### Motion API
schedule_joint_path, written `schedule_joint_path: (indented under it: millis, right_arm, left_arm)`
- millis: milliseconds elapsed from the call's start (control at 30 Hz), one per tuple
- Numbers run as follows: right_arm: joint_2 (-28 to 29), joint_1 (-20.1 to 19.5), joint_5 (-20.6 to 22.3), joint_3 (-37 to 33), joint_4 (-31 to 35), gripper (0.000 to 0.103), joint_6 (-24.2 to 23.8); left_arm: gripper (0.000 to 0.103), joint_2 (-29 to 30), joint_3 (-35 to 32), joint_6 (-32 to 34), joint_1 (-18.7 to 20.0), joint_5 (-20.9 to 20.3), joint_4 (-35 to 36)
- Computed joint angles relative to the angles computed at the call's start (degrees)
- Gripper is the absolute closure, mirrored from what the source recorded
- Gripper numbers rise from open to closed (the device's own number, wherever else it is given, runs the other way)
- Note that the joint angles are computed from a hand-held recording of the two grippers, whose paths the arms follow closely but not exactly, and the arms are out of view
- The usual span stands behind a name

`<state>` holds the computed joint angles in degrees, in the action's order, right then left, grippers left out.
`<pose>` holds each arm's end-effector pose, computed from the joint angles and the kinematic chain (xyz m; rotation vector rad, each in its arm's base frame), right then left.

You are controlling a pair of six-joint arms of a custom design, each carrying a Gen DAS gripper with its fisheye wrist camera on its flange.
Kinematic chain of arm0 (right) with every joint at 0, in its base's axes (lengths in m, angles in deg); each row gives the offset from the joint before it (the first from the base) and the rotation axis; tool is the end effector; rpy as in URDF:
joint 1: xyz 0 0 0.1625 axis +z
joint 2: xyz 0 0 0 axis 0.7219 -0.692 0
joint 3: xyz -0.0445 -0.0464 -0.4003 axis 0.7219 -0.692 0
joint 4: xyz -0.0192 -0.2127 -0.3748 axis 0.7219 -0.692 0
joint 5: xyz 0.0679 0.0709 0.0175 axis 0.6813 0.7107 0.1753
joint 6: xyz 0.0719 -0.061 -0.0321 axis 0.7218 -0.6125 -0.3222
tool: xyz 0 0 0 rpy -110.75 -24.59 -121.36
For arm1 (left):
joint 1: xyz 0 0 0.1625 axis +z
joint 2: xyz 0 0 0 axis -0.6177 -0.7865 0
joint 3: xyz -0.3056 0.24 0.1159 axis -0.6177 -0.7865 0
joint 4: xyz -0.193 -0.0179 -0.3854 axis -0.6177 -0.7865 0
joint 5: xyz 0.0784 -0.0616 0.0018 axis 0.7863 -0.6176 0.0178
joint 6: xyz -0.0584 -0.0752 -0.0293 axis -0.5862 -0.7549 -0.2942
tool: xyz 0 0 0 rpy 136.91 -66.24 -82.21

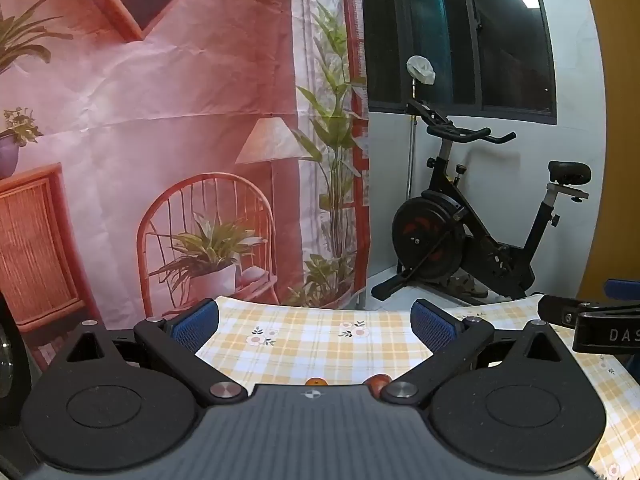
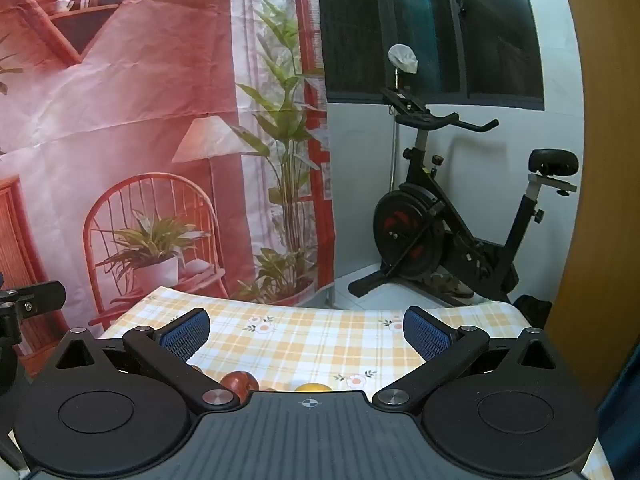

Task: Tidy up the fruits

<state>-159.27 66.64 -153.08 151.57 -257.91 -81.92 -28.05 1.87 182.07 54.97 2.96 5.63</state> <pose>0.2111 -0.3359 0.2892 0.2940 -1.9928 1.4478 -0.4150 -0.3625 0.0982 0.8015 1.9983 -1.3094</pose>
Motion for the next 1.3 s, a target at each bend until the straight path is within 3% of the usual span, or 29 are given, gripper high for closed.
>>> schedule_joint_path:
  millis: [500, 700, 1300]
  right_arm:
    - [0.08, 0.04, -0.31, -0.18, 0.71, 0.000, 0.74]
    - [-0.22, -0.16, -0.06, -0.11, 1.01, 0.000, 0.75]
    - [-0.13, -0.25, 0.01, -0.17, 0.99, 0.000, 0.81]
  left_arm:
    - [0.000, -1.97, 2.38, 0.44, -0.55, 0.10, -0.28]
    - [0.000, 0.67, -0.08, -1.50, -0.38, -1.22, 1.34]
    - [0.000, 0.50, -0.27, -1.54, -0.15, -0.94, 1.65]
